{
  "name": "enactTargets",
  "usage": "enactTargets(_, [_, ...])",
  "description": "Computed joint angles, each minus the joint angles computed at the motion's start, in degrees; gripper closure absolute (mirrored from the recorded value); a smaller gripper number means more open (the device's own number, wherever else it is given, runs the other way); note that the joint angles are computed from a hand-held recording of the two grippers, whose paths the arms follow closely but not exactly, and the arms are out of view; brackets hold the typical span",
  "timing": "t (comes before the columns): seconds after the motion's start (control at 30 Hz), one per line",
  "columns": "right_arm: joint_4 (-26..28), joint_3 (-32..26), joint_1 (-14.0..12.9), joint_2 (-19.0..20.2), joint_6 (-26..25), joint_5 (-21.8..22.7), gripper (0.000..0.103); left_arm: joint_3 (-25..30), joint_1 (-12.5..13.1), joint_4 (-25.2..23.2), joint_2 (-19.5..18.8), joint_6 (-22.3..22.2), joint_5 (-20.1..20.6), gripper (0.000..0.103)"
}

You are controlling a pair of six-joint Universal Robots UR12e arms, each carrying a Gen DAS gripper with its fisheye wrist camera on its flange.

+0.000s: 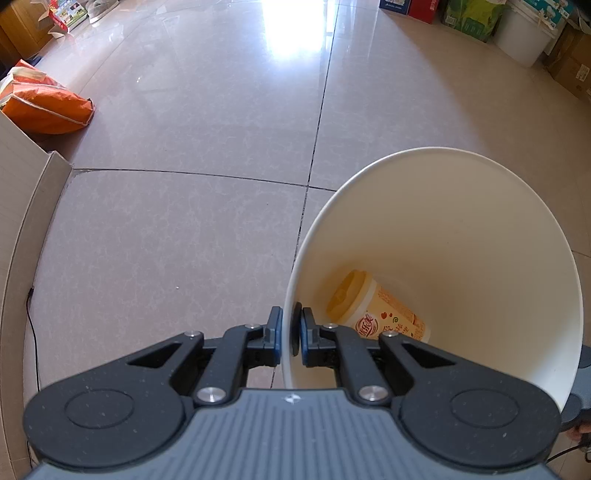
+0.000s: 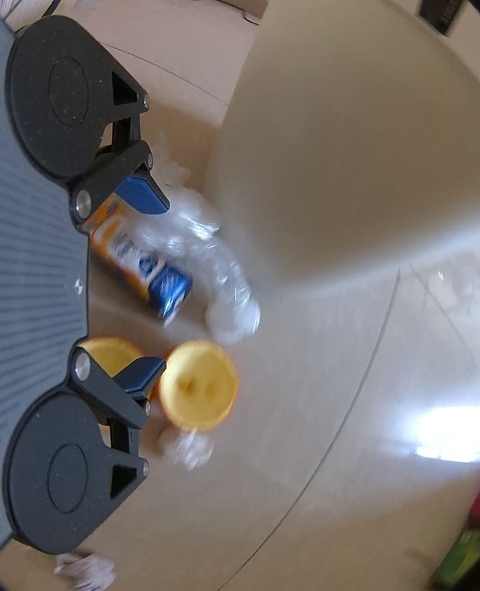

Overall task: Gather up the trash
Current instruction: 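Grasp the clear plastic bag with the right gripper, then drop the plastic bag into the white bin with the right gripper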

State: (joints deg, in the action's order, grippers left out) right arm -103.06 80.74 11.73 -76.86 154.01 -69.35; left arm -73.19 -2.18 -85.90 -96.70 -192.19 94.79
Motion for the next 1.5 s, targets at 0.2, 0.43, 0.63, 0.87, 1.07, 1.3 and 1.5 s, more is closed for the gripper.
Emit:
enactTargets(0.2, [1.01, -1.27, 0.39, 1.01, 0.92, 2.57, 0.015, -0.11, 0.21, 0.14, 0.1, -0.19, -0.3, 0.095])
enactTargets(0.43, [-4.59, 1.36, 2.11, 1.55, 0.02, -0.28, 0.018, -0.82, 0.55, 0.77, 0.58, -0.25, -0.94, 0.095])
enactTargets(0.63, [-5.24, 1.05, 3.93, 2.86, -1.28, -4.02, 0.087, -1.1, 0.49, 0.86, 0.72, -0.4, -0.78, 0.095])
enactTargets(0.87, [0.91, -2.55, -0.41, -0.18, -1.08, 9.07, 0.091, -1.4, 0.69, 1.14, 0.93, -0.37, -1.12, 0.095])
enactTargets(1.07, [5.5, -8.22, -2.11, -1.31, -3.85, 10.34, 0.091, -1.44, 0.47, 1.18, 0.93, -0.01, -0.46, 0.095])
enactTargets(1.3, [9.92, -18.34, -2.49, 0.51, -6.6, 13.63, 0.091, -0.78, -0.15, 0.17, 0.46, 0.63, 0.41, 0.095])
enactTargets(1.5, [10.66, -24.35, -1.17, 2.99, -7.18, 14.78, 0.091, -0.51, -0.12, -0.14, 0.3, 1.1, 0.44, 0.095])
